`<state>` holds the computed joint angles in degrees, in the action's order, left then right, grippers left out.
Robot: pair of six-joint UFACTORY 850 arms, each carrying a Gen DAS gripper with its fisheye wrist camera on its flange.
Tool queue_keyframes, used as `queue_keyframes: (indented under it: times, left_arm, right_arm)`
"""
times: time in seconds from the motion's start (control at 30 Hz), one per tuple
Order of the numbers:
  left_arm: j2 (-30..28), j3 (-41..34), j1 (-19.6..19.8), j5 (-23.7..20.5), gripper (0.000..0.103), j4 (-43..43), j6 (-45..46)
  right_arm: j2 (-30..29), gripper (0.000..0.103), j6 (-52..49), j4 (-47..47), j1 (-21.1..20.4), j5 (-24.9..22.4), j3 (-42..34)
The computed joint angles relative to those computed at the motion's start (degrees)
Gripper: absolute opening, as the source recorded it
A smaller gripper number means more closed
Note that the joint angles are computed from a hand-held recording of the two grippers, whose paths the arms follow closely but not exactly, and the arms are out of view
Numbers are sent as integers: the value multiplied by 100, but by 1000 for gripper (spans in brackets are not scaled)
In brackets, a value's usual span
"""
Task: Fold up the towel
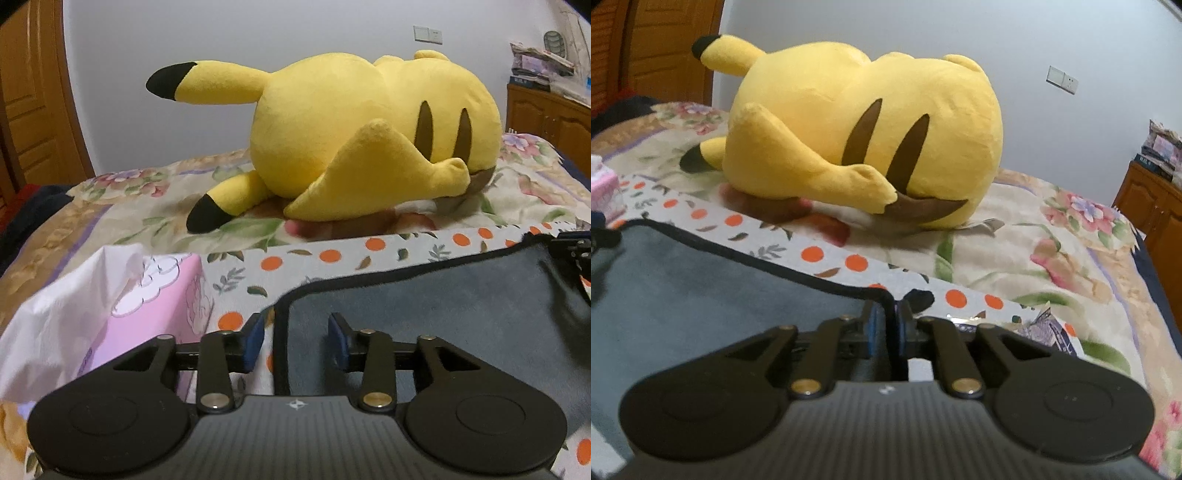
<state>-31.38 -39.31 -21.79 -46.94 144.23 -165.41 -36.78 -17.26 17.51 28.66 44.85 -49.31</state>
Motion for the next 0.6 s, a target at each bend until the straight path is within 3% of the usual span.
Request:
queue_keyframes:
  times: [0.07, 0.1, 0.13, 0.17, 0.27, 0.4, 0.53, 0.6]
  left_arm:
    - [46, 73, -54, 19, 46, -3, 11]
    - [75, 127, -86, -4, 49, 16, -19]
    - [118, 196, -108, -19, 50, 67, -63]
    - [166, 255, -134, -7, 50, 80, -66]
    - [318, 426, -239, -27, 52, -24, -11]
    - [599, 719, -405, -17, 63, -85, -52]
    - [875, 982, -594, 35, 67, -222, 18]
    - [1021, 1103, -715, 54, 74, -388, 136]
  right_arm:
    - [89, 15, 157, -132, -2, -21, 111]
    - [136, 22, 236, -205, -3, -19, 175]
    - [202, 36, 346, -329, -9, -4, 268]
    - [284, 41, 452, -465, -16, 25, 386]
    - [498, 43, 641, -591, -8, 96, 675]
    - [782, 44, 903, -655, 10, 94, 1033]
    - [1026, 50, 1118, -629, 42, 173, 1370]
    - [1125, 55, 1130, -598, 63, 192, 1508]
